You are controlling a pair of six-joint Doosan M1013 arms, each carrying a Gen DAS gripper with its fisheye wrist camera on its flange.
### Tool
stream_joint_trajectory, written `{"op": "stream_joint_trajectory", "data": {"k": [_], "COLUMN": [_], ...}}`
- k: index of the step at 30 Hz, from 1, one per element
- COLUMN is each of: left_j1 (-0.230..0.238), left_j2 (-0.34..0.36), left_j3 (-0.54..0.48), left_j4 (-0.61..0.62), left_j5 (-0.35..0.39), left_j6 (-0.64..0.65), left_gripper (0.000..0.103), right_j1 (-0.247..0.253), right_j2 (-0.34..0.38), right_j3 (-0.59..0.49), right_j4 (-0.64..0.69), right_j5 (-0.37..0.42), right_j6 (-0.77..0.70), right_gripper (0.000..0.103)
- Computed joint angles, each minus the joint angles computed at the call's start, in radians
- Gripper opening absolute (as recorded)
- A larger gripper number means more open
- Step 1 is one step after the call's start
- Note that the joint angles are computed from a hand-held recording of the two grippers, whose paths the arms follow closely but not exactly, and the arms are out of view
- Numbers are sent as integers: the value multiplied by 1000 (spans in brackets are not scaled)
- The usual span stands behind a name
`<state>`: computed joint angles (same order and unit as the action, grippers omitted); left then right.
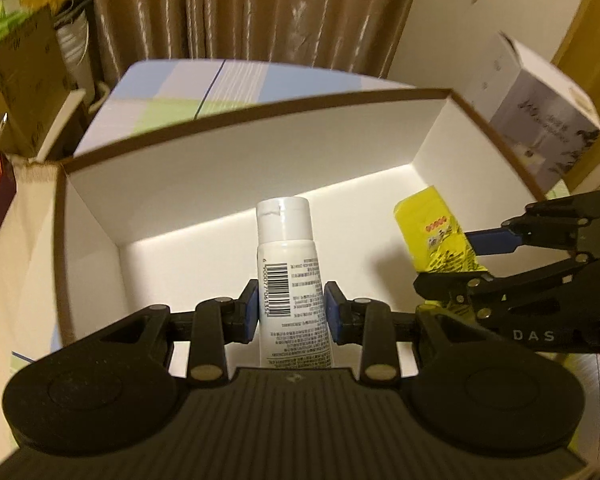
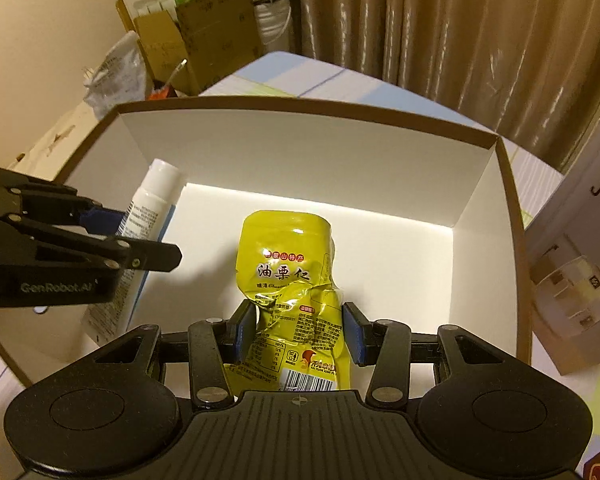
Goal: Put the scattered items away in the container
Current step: 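Carry the lotion tube and yellow packet into the box with both tools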
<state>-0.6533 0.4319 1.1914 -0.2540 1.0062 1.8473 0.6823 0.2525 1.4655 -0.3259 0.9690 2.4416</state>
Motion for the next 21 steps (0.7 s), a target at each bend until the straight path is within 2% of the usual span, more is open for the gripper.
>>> {"op": "stream_joint_trajectory", "data": {"k": [6, 16, 18, 20, 21], "left_j1": [-7, -15, -13, -10, -13], "left_j2": [36, 81, 89, 89, 86], "left_j3": [-38, -86, -98, -98, -95], "left_j4": [34, 61, 50, 37, 49], "left_j5": [17, 57, 76, 71, 61], "left_j6": [-40, -72, -76, -70, -70], "left_gripper": [29, 29, 28, 30, 36], "right_j1": [-19, -32, -29, -28, -29], "right_j2": [37, 68, 72, 70, 66], "right_j3": [-44, -61, -62, -60, -54], "right_j4": [31, 42, 23, 20, 20], "right_j5": [53, 68, 70, 63, 50], "right_j6": [-44, -78, -84, -92, -96], "right_gripper": [48, 49, 72, 74, 81]}}
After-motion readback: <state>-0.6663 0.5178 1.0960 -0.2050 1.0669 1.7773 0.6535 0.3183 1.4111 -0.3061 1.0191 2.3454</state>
